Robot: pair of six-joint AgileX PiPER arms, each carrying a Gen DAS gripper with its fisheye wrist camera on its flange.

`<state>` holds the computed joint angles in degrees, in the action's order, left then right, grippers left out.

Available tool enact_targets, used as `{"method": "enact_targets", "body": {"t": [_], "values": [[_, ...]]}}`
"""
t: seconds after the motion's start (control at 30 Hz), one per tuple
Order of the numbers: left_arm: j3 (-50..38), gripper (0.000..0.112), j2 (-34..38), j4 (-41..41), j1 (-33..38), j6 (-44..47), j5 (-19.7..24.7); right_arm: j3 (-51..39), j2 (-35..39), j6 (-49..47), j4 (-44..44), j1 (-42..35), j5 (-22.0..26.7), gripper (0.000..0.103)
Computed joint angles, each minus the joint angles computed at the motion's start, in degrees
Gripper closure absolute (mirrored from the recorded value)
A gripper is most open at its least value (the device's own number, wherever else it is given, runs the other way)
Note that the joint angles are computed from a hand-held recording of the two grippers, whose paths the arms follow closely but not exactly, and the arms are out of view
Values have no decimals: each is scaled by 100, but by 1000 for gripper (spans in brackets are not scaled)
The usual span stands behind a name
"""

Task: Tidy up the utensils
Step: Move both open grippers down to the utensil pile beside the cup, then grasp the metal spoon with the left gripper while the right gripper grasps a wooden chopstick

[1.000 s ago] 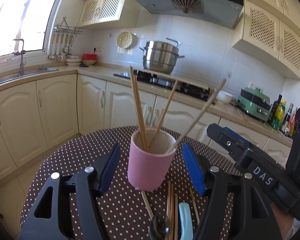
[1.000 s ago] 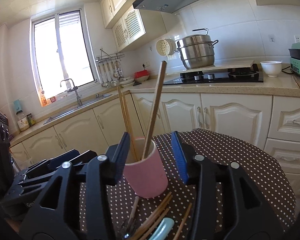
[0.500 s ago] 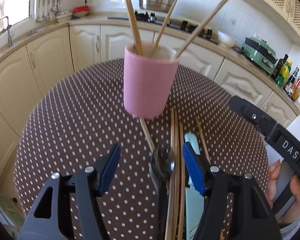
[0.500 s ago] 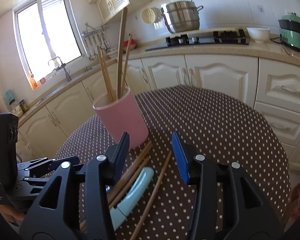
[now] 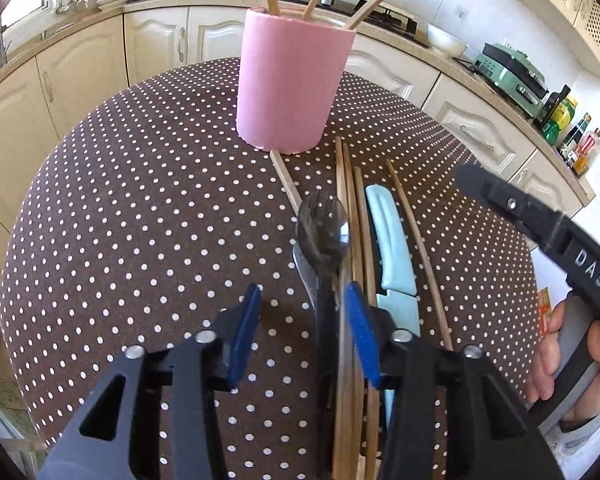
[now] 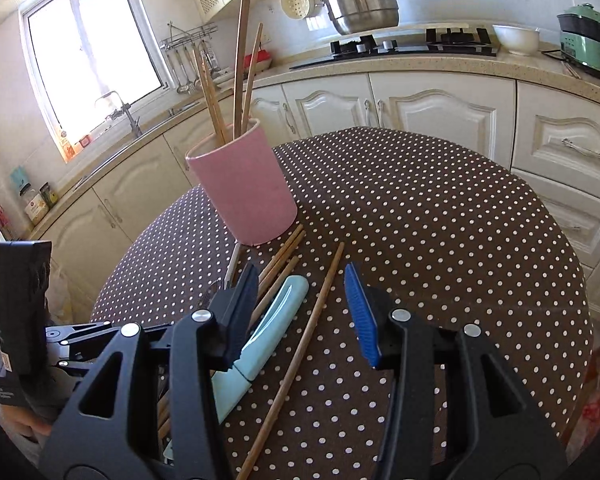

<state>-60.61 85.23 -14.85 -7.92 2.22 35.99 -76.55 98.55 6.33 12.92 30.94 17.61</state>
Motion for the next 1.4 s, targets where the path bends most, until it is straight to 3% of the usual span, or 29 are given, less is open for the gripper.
{"method": "enact_targets", "body": {"t": [0.17, 0.23, 0.4, 0.6, 0.7, 0.87, 1.07, 1.23, 1.4], "values": [[-74, 75, 84, -36, -11, -61, -25, -100, 43, 122, -125, 26, 138, 57], [-145, 87, 137, -396, 60, 237, 15, -190, 82, 240, -283, 41, 223, 57], [-137, 99, 178, -1086, 218, 809, 77, -460, 250, 343, -397, -16, 668, 57], [-166, 101, 214, -1261, 270, 892, 107, -636, 417, 219, -318, -50, 1084, 57], [-58, 102, 74, -813, 295, 460, -44, -609, 419, 101, -228, -40, 1097, 57], [46, 102, -74, -777, 558, 364, -103, -683, 452, 67, -298, 2, 1222, 57], [-79, 101, -89, 532, 427, -925, -135, -1243, 779, 774, -1351, 266, 1918, 57], [-382, 101, 180, 1216, 266, -1528, 31, -1715, 1134, 865, -1633, 378, 2438, 58], [-555, 101, 427, 1576, 121, -1877, 64, -2221, 1415, 860, -2031, 517, 2962, 76]]}}
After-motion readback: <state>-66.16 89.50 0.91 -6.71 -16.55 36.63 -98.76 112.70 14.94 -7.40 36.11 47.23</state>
